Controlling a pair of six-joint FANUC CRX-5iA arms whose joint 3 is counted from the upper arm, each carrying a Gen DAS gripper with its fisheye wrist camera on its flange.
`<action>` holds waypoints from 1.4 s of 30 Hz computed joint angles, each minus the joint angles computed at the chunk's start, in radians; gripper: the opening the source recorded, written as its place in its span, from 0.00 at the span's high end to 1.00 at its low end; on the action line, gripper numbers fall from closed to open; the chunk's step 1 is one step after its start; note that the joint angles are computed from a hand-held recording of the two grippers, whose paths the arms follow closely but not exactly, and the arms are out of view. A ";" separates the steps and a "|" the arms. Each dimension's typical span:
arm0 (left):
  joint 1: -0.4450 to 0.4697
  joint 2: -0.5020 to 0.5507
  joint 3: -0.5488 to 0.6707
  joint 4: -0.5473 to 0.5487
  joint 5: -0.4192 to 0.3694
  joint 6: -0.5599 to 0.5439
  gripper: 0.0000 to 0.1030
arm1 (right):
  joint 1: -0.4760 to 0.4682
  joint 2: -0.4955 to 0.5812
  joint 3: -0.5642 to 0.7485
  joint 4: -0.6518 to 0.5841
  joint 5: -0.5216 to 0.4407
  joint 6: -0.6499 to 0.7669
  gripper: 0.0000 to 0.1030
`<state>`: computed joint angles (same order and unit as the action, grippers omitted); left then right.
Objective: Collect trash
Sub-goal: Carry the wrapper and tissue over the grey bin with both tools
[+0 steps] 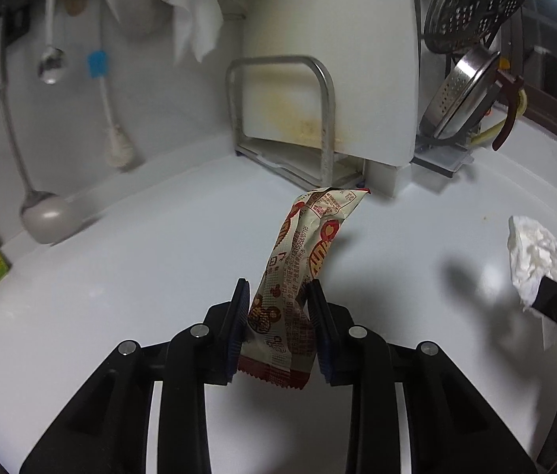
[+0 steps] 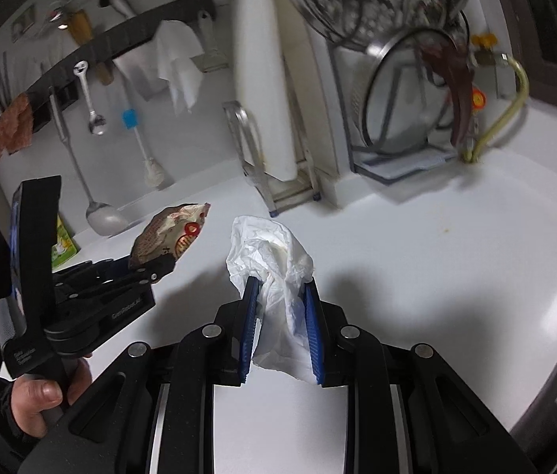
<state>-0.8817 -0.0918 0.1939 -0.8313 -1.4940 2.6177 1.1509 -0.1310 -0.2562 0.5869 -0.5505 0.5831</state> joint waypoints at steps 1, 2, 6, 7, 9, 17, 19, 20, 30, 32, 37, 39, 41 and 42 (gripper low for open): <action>-0.034 -0.009 -0.003 -0.030 -0.033 0.027 0.71 | 0.018 -0.014 -0.022 0.057 -0.014 -0.041 0.78; -0.063 -0.022 -0.007 -0.049 -0.062 0.047 0.71 | 0.030 -0.024 -0.034 0.084 -0.023 -0.064 0.78; -0.216 -0.050 0.005 -0.139 -0.220 0.090 0.71 | 0.095 -0.118 -0.136 0.212 -0.036 -0.224 0.78; -0.274 -0.059 0.011 -0.169 -0.272 0.108 0.71 | 0.129 -0.153 -0.172 0.255 -0.058 -0.275 0.78; -0.398 -0.070 0.023 -0.221 -0.371 0.158 0.71 | 0.195 -0.203 -0.221 0.303 -0.113 -0.347 0.78; -0.753 0.029 0.110 -0.262 -0.631 0.382 0.71 | 0.667 -0.405 -0.391 0.389 -0.505 -0.730 0.78; -0.807 0.067 0.136 -0.253 -0.655 0.415 0.71 | 0.808 -0.415 -0.399 0.376 -0.642 -0.783 0.78; -0.831 0.083 0.146 -0.240 -0.657 0.436 0.71 | 0.856 -0.417 -0.401 0.366 -0.687 -0.799 0.78; -0.892 0.161 0.131 -0.046 -0.536 0.612 0.71 | 1.202 -0.443 -0.434 0.267 -0.974 -0.999 0.78; -0.893 0.178 0.134 -0.026 -0.525 0.621 0.71 | 1.236 -0.441 -0.439 0.260 -1.000 -1.030 0.77; -0.892 0.199 0.131 0.010 -0.501 0.651 0.71 | 1.286 -0.437 -0.459 0.240 -1.012 -1.096 0.77; -0.892 0.203 0.126 0.020 -0.496 0.671 0.70 | 1.280 -0.432 -0.462 0.230 -0.990 -1.102 0.77; -0.892 0.211 0.129 0.024 -0.503 0.679 0.70 | 1.272 -0.425 -0.463 0.219 -0.966 -1.099 0.77; -0.891 0.213 0.130 0.027 -0.507 0.681 0.70 | 1.270 -0.421 -0.462 0.217 -0.959 -1.096 0.77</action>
<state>-1.7726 0.1215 0.3234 -0.8040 -2.0007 3.2990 2.4209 -0.5516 -0.7185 0.8040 -1.5095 -0.5128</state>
